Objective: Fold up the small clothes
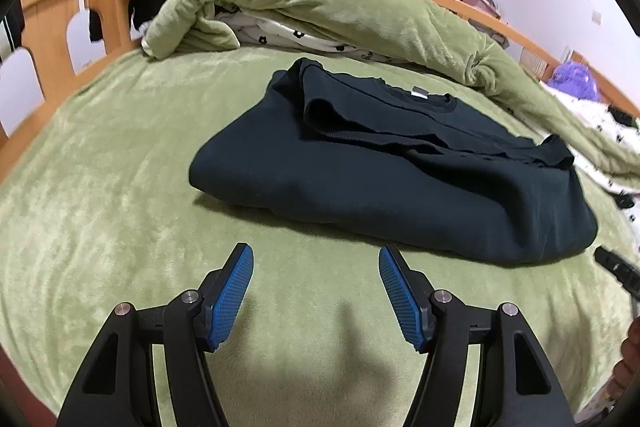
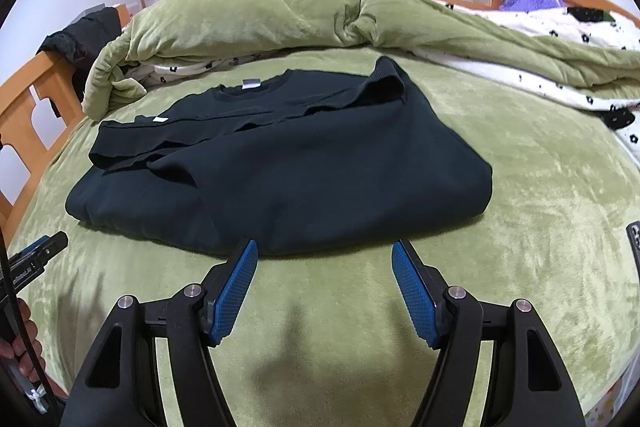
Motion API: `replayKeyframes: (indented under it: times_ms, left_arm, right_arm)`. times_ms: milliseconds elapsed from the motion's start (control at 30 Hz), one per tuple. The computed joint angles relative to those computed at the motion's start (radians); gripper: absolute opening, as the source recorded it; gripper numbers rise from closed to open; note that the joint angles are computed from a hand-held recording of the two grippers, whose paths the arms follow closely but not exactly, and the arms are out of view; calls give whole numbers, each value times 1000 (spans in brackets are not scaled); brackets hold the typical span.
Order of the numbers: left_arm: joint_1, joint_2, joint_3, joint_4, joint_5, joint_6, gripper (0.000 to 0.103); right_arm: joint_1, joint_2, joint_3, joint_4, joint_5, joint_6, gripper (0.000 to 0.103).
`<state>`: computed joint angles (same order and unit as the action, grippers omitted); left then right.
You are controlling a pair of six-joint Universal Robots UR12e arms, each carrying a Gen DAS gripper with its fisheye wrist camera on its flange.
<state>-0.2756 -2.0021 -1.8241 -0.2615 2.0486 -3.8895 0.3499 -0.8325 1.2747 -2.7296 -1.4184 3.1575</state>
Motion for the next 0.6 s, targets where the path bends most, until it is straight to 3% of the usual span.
replayKeyframes:
  times_ms: [100, 233, 433, 600]
  left_arm:
    - [22, 3, -21, 64, -57, -35, 63]
    - [44, -3, -33, 106, -96, -63, 63]
    - [97, -25, -48, 166, -220, -157, 65]
    - [132, -55, -49, 210, -302, -210, 71]
  right_arm:
    - [-10, 7, -11, 33, 29, 11, 62]
    - [-19, 24, -25, 60, 2, 36, 50]
    - [-46, 64, -55, 72, 55, 101, 50]
    - [-69, 103, -92, 48, 178, 197, 57]
